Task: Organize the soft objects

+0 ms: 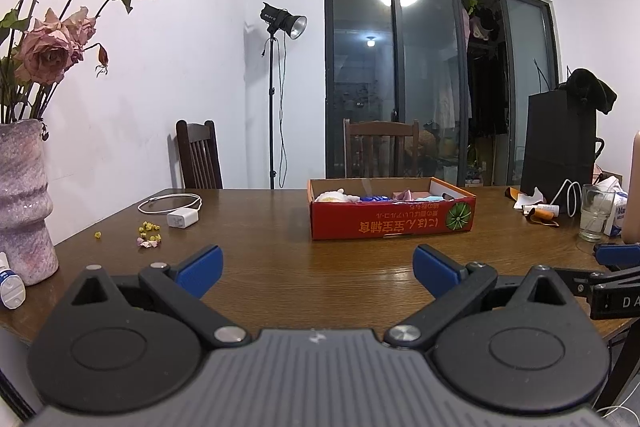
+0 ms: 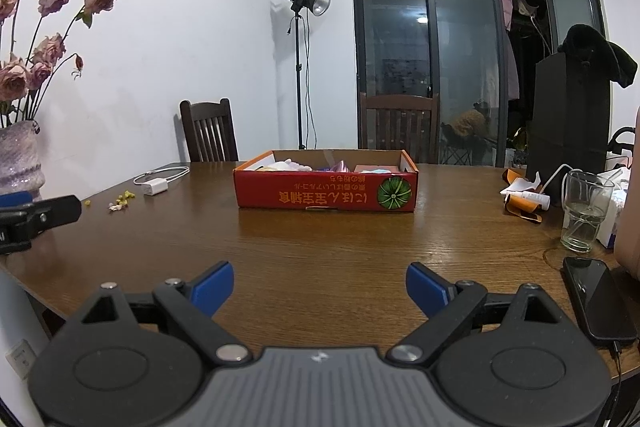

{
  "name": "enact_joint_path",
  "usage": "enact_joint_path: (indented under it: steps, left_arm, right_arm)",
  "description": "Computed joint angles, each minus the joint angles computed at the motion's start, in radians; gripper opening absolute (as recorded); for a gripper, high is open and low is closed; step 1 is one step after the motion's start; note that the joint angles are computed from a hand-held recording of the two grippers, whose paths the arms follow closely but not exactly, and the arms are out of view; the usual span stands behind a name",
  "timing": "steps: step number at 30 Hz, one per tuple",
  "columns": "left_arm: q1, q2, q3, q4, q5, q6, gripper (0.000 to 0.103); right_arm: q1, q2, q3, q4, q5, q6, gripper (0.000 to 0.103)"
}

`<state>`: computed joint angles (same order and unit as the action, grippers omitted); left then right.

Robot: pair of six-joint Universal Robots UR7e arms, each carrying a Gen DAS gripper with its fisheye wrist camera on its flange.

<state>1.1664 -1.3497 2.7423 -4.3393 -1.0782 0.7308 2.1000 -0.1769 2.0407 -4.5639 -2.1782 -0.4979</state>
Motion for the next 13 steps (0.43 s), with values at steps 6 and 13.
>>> enact_joint_path:
  steps: [6, 13]
  left_arm:
    - [0.009, -0.008, -0.005, 0.018, -0.004, -0.004, 0.103]
    - [0.032, -0.016, -0.006, 0.029, -0.059, -0.011, 0.103]
  right_arm:
    - [-0.002, 0.002, 0.001, -0.013, 0.005, -0.003, 0.093]
    - [-0.003, 0.004, 0.001, -0.012, 0.008, -0.003, 0.093]
